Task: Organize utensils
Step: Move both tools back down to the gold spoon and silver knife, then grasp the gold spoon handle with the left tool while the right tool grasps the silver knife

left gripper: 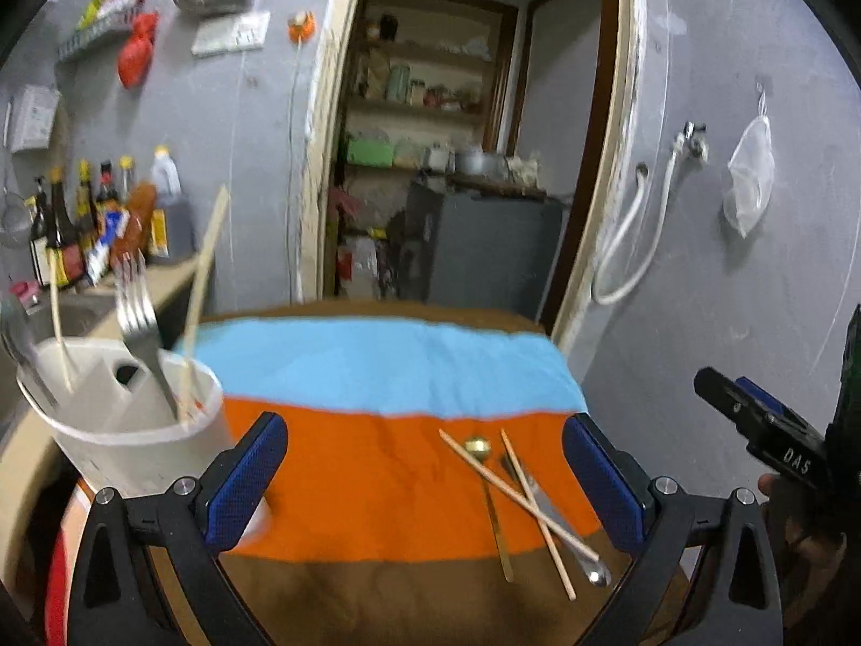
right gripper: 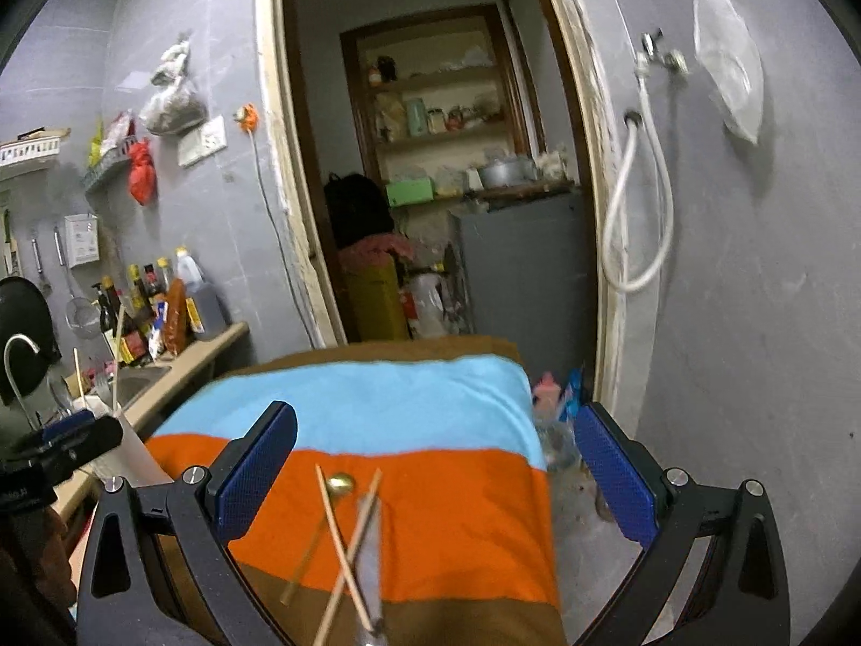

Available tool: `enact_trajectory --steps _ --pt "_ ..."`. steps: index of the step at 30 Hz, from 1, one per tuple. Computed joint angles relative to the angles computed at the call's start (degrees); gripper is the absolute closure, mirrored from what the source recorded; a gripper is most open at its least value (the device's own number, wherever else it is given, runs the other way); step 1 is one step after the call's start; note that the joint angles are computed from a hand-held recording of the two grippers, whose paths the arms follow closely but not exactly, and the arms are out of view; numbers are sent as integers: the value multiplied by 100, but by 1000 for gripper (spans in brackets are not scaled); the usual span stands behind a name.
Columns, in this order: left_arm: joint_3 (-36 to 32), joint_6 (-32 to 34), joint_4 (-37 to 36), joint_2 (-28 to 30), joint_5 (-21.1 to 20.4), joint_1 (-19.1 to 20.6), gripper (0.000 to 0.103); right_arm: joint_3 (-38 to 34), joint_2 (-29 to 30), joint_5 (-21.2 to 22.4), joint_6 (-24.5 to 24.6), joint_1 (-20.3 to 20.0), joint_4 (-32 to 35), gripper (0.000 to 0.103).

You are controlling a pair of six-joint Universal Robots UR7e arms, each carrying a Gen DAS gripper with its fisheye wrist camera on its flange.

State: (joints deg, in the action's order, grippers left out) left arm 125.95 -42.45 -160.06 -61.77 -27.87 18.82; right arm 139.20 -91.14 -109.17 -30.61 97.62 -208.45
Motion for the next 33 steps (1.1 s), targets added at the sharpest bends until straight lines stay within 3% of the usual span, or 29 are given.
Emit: enact_trajectory --steps 7,10,18,20,23,28,33 --pt "-353 -255 853 222 -862 436 1 48 -93 268 -45 -689 849 2" --pt "-483 -148 1008 344 -1157 617 9 29 -114 518 -47 -944 1279 3" --pt "-775 107 1164 670 -1798 969 29 -132 -1 861 -287 -1383 2257 27" --pt "-846 151 1216 739 -1940 1044 37 -168 36 851 -372 -1406 2471 35" --pt "-940 238 1216 805 -2201 1144 50 -208 82 928 -497 -1453 2814 37" --pt "-1121 388 1262 944 -2307 1232 56 -273 235 767 -759 -1387 3208 43" --pt "-1308 505 1359 1079 -2289 1341 61 -383 382 602 -815 -1272 3397 43"
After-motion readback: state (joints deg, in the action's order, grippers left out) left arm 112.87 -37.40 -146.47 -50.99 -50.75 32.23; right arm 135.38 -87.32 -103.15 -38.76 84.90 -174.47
